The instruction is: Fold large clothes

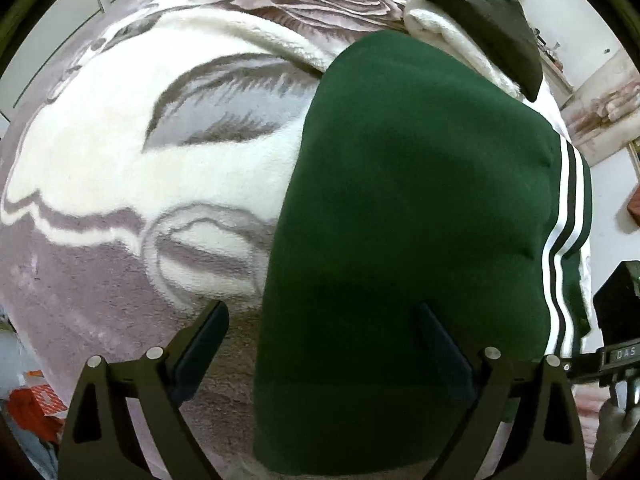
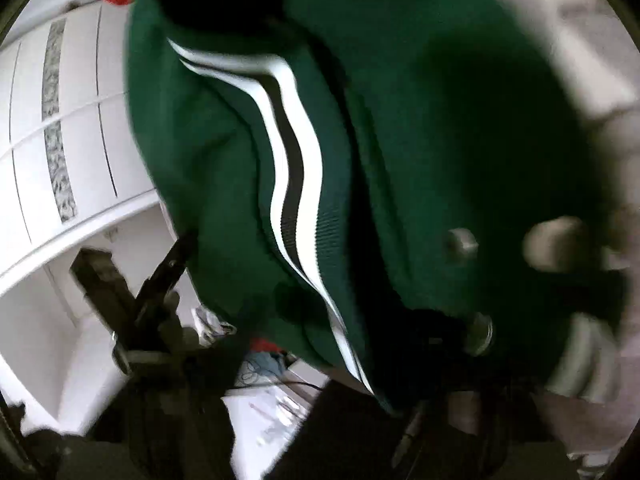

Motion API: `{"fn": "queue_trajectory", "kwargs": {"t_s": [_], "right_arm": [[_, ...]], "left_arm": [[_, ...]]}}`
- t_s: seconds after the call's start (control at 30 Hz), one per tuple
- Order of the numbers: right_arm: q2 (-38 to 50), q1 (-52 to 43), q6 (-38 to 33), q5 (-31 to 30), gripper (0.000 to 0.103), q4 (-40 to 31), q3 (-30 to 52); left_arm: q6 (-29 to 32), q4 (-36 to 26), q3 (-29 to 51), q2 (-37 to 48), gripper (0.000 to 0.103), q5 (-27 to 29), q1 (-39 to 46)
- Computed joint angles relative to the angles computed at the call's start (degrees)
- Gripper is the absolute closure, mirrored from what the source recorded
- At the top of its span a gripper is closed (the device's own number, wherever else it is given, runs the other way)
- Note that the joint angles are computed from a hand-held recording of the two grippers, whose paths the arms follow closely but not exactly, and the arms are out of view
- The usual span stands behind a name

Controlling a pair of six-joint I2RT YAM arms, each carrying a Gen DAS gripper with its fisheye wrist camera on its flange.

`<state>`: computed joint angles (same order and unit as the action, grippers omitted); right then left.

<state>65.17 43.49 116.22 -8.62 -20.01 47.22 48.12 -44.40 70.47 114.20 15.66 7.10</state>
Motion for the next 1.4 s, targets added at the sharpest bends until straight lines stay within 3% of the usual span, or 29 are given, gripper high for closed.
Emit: {"fn": "queue_trajectory", "kwargs": {"t_s": [0.17, 0.27, 0.4, 0.43, 0.57, 0.6, 0.67, 0.7, 0.73, 0.8, 0.9, 1.03, 1.1, 1.2, 1.3, 1.4], "right_arm": [[-2.3, 1.05, 2.15, 11.71, 0.095, -22.93, 16.14], [-1.91, 0.27, 1.71, 10.79, 0.099, -35.35, 21.55], [-4.26, -2.02, 2.8, 4.13, 0.099, -33.19, 11.21], [-2.08, -1.19, 2.99, 3.31, 0.099, -32.33, 12.97], [-1.7, -8.65, -8.53, -2.83, 0.097, -35.01, 18.59], [-2.82, -10.04, -9.57, -4.02, 0.093, -34.77, 19.13], [-4.29, -14.29, -14.71, -5.53, 0.058, -37.98, 22.13], [-4.82, -16.43, -17.87, -5.67, 0.021, -39.35, 22.93], [-4.82, -19.94, -22.41, -6.47, 0.007, -41.43, 23.93], [-5.47, -28.06, -30.71, -11.21, 0.007, -43.16, 22.43], [-10.47, -39.5, -40.01, -21.16, 0.007, -35.94, 9.74], [-5.9, -44.12, -42.42, -32.04, 0.003, -16.07, -4.84], [-5.09, -45.73, -41.72, -34.47, 0.003, -7.86, -8.13], [-3.0, -46.53, -38.76, -36.64, 0.005, 3.45, -10.19], [-1.44, -47.21, -35.08, -35.06, 0.038, 6.86, -9.35], [-3.93, -47.63, -32.13, -32.94, 0.054, 5.4, -7.8]], "left_arm": [[0.4, -1.29, 0.35, -0.46, 0.006, 1.52, 0.84], [0.13, -1.96, 0.6, 0.68, 0.005, 1.35, 0.82], [-1.0, -3.47, 2.38, 3.96, 0.001, 0.54, 0.73], [-1.04, -3.57, 2.47, 3.82, 0.001, 0.33, 0.75], [1.36, -6.61, 4.9, 2.16, 0.002, 1.05, 1.73], [2.42, -9.62, 7.51, 2.83, 0.002, 2.51, 2.47], [3.21, -13.27, 11.78, 5.07, 0.002, 4.14, 3.12], [3.09, -15.3, 14.8, 7.28, 0.002, 5.0, 3.18], [2.78, -16.76, 17.07, 9.44, 0.002, 5.68, 3.08], [1.57, -21.12, 23.64, 15.88, 0.002, 7.51, 2.28], [0.6, -28.86, 33.97, 26.03, 0.003, 10.61, 0.22], [2.43, -35.04, 42.02, 33.59, 0.005, 14.55, -2.48], [3.85, -36.29, 42.45, 33.94, 0.027, 17.55, -3.64], [5.6, -35.02, 40.41, 32.37, 0.033, 18.65, -4.49], [6.06, -40.38, 45.36, 34.9, 0.048, 20.64, -3.19], [7.46, -43.42, 46.55, 33.74, 0.052, 21.97, -3.35]]}}
